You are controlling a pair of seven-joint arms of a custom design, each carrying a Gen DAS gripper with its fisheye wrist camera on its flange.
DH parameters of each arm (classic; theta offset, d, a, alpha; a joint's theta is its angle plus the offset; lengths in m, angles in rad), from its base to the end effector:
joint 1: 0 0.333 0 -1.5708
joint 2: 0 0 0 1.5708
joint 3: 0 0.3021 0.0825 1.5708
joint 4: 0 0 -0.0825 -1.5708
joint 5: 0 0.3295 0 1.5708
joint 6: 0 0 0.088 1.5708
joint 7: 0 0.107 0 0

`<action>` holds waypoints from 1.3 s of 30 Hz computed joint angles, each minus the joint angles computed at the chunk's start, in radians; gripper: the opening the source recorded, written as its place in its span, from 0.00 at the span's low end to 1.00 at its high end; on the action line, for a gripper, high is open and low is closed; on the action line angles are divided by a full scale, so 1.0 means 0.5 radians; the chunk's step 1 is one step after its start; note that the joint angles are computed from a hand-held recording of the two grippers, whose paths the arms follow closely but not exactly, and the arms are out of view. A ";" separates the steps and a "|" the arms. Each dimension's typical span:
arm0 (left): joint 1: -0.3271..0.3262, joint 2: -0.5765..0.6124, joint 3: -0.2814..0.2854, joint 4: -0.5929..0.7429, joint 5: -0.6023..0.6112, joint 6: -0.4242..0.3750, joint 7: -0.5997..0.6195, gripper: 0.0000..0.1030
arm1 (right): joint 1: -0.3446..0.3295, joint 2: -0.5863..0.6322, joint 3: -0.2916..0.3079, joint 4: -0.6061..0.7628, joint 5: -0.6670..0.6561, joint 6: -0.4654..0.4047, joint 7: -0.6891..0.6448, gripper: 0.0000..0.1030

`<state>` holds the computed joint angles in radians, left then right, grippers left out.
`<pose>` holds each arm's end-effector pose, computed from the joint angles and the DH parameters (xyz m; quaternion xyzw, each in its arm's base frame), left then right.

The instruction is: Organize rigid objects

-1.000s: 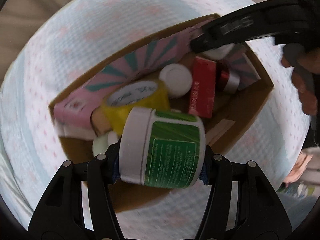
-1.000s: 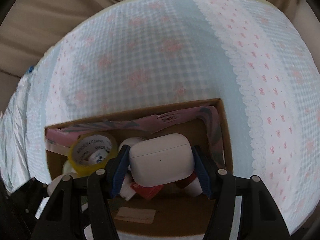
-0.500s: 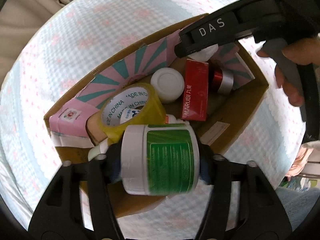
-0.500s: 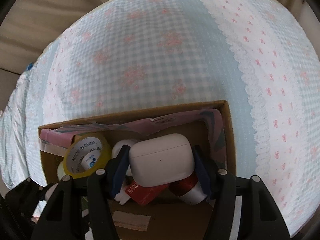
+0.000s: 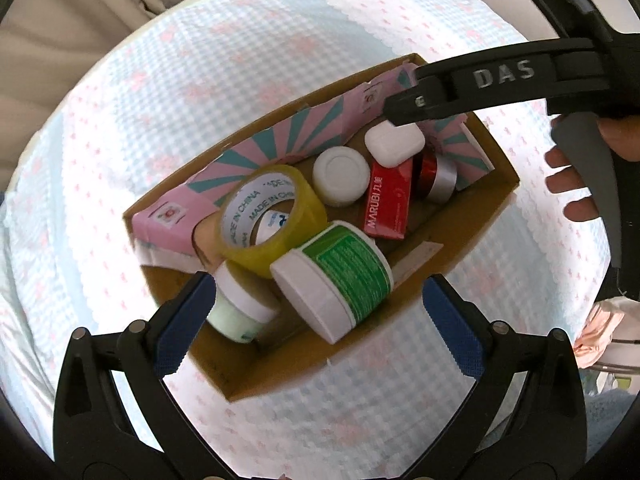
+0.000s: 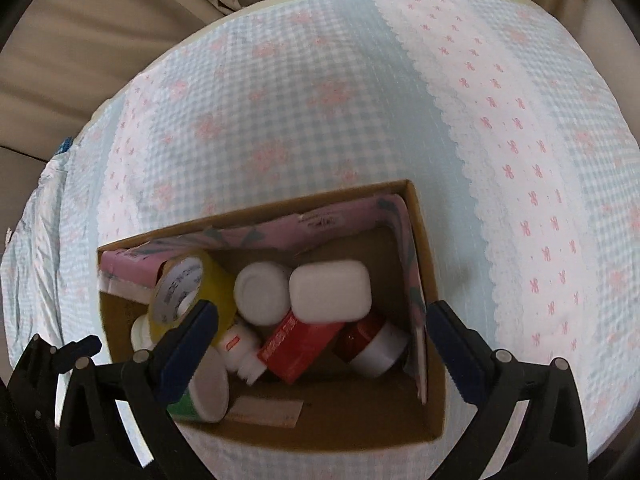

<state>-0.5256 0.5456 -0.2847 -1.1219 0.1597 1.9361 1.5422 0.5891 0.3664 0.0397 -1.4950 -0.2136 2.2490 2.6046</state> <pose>0.5106 -0.4404 0.5283 -0.3919 0.9088 -0.1307 0.0590 0.5289 0.3721 0.5050 -0.5767 0.7893 -0.0788 0.1957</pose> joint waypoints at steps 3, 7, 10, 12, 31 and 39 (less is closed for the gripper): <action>0.018 -0.139 -0.001 -0.174 0.009 0.079 -0.041 1.00 | 0.041 -0.098 -0.004 -0.086 -0.071 0.019 0.093 1.00; 0.054 -0.331 -0.017 -0.398 0.009 0.182 -0.114 1.00 | 0.079 -0.210 0.036 -0.139 -0.179 -0.031 0.164 1.00; 0.082 -0.454 -0.034 -0.527 -0.013 0.238 -0.178 1.00 | 0.111 -0.305 0.082 -0.175 -0.264 -0.119 0.224 1.00; 0.094 -0.542 -0.036 -0.590 -0.006 0.255 -0.236 1.00 | 0.124 -0.370 0.116 -0.199 -0.316 -0.180 0.265 1.00; 0.151 -1.330 -0.185 -0.720 0.421 0.268 -1.264 1.00 | 0.252 -0.847 0.577 0.086 -0.938 -0.994 0.351 1.00; 0.002 -1.292 -0.372 -0.529 0.829 0.109 -1.663 1.00 | 0.275 -1.031 0.823 0.036 -1.298 -1.282 0.415 1.00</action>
